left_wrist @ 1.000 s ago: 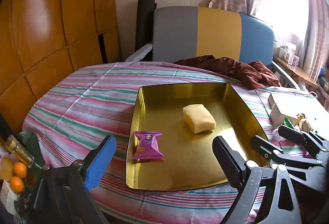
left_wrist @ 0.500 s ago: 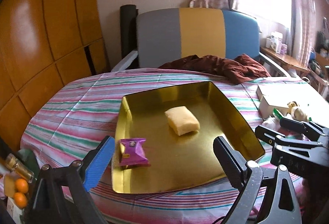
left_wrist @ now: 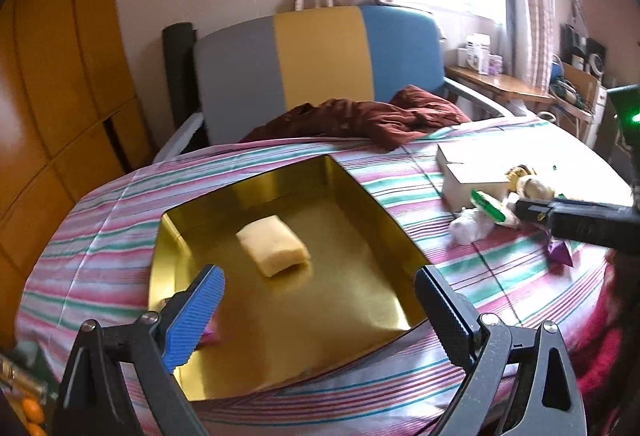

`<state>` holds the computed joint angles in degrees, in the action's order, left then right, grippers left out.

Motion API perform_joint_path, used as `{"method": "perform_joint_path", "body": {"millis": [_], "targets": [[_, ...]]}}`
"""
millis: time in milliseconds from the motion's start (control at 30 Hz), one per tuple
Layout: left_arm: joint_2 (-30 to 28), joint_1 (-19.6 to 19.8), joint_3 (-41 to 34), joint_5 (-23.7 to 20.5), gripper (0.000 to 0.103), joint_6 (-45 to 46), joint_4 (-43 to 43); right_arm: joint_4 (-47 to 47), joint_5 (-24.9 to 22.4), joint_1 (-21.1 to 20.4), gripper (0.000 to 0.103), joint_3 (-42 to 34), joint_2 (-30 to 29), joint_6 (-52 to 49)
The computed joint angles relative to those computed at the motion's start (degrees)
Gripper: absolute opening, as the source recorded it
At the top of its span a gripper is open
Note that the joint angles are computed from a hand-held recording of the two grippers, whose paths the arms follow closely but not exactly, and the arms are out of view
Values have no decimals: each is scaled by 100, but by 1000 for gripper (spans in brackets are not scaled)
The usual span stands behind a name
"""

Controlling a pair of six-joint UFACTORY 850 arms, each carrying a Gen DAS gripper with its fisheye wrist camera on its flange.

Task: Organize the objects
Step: 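Grasp the white printed box with left tool while right tool grasps cracker packet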

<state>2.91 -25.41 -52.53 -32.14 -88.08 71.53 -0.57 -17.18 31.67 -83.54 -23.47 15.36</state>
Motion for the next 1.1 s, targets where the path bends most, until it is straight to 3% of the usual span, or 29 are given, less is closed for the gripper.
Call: {"method": "perform_joint_path", "body": {"millis": [233, 333, 433, 600, 800, 933, 967, 1033, 1067, 1100], "targets": [[-368, -29, -388, 384, 97, 771, -273, -489, -303, -598, 75, 137, 193, 709], [-522, -14, -582, 544, 97, 1319, -634, -49, -432, -911, 75, 134, 211, 553], [-668, -23, -795, 593, 97, 1694, -798, 1000, -506, -1241, 75, 53, 128, 47], [-921, -16, -1216, 659, 98, 2464, -1189, 2340, -854, -1603, 76, -477, -373, -427], [-1338, -21, -1833, 589, 100, 3544, -1696, 2216, -1311, -1693, 76, -1238, -1057, 82], [-1774, -26, -2391, 457, 100, 4493, -2144, 2585, -1663, -1756, 76, -1502, -1351, -215], [-1900, -14, -2551, 453, 100, 4867, -2382, 2598, -1710, -1756, 75, -1513, -1366, -279], [-2193, -14, -2906, 361, 100, 5430, -2720, 2932, -1684, -1778, 61, -1466, -1349, -682], [-2330, -17, -3072, 312, 100, 5669, -2871, 3046, -1592, -1770, 49, -1425, -1313, -886], [-2492, 2, -3272, 318, 100, 6046, -3108, 2934, -1533, -1753, 47, -1411, -1291, -851]]}}
